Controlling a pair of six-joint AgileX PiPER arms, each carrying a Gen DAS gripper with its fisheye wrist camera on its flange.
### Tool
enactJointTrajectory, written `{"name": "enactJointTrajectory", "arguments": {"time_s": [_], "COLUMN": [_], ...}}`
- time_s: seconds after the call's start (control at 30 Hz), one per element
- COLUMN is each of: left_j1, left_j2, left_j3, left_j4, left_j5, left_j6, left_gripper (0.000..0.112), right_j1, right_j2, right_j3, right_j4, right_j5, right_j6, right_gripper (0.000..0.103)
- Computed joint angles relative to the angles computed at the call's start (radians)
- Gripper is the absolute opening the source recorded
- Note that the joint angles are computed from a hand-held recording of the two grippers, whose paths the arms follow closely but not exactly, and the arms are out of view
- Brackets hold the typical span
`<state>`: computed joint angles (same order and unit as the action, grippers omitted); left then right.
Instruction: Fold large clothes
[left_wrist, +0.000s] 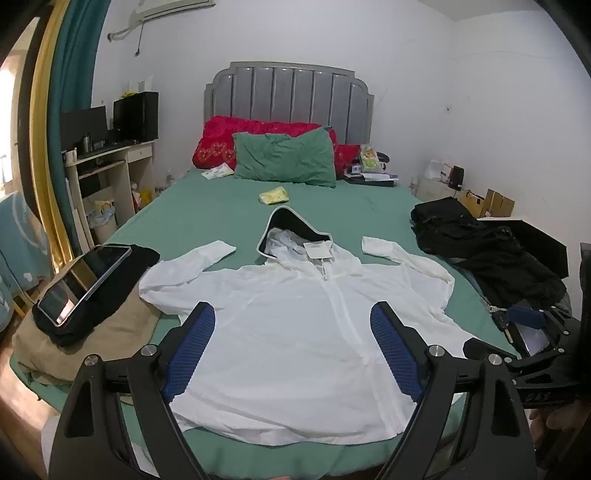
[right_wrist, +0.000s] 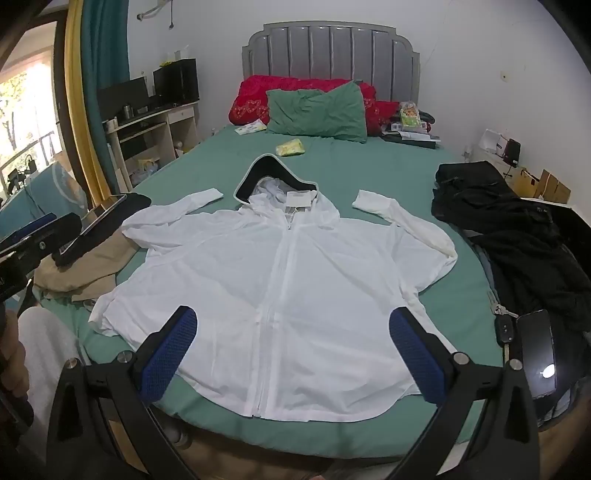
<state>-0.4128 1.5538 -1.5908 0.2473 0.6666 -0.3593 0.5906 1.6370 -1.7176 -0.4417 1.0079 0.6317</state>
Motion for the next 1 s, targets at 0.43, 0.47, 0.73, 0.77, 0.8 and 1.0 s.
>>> {"name": "enactJointTrajectory", "arguments": {"time_s": [0.43, 0.47, 0.73, 0.77, 0.8, 1.0], "left_j1": [-0.016, -0.019, -0.019, -0.018, -0.019, -0.016], "left_j2": [-0.001, 0.000, 0.000, 0.000, 0.000, -0.001], "left_j3": [-0.002, -0.003, -0.005, -0.005, -0.004, -0.005], "left_j4": [0.029, 0.035, 0.037, 0.035, 0.037, 0.031], "left_j5": [0.002, 0.003, 0.005, 0.004, 0.004, 0.004], "left_j6": [-0.025, -0.031, -0.031, -0.030, -0.031, -0.025], "left_gripper": [0.088, 0.088, 0.088, 0.088, 0.088, 0.088], "right_j1": [0.000, 0.001, 0.000, 0.001, 0.002, 0.001], "right_j2": [0.000, 0.000, -0.002, -0.001, -0.002, -0.004], "right_j3": [-0.006, -0.004, -0.001, -0.001, 0.000, 0.004], "right_j4": [-0.003, -0.005, -0.007, -0.008, -0.010, -0.011], "right_j5": [0.002, 0.001, -0.002, -0.002, -0.003, -0.005], "right_j6": [-0.002, 0.000, 0.000, 0.002, 0.003, 0.004], "right_gripper": [0.103, 0.103, 0.102, 0.102, 0.103, 0.102]}}
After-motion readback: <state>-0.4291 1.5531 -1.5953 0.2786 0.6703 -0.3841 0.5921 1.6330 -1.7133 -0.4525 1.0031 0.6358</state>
